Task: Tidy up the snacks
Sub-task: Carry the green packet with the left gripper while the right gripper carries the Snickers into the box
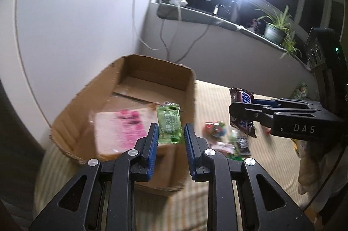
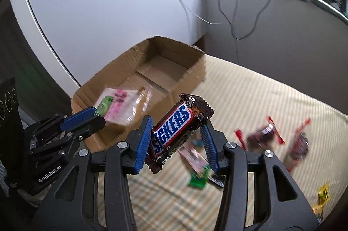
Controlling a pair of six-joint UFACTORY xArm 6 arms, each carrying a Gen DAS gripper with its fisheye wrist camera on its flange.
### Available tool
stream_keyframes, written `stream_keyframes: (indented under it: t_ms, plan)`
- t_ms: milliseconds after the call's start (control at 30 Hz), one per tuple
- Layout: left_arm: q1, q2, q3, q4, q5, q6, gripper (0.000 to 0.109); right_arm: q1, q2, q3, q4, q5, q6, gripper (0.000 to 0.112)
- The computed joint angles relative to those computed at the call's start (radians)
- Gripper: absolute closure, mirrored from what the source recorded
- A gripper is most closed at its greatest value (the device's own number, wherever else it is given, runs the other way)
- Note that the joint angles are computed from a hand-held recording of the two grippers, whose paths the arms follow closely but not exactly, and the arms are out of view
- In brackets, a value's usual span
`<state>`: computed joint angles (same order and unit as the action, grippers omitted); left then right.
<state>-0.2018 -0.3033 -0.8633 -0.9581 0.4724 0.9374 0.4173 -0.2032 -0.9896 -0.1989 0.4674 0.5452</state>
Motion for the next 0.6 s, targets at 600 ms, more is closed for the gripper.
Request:
stream_keyframes:
  t_ms: [600]
  plan:
    - [0.064, 0.068, -0.048, 0.004, -0.026, -0.001, 0.086, 0.052, 0.262, -0.259, 0.061, 0.041, -0.102, 0.065]
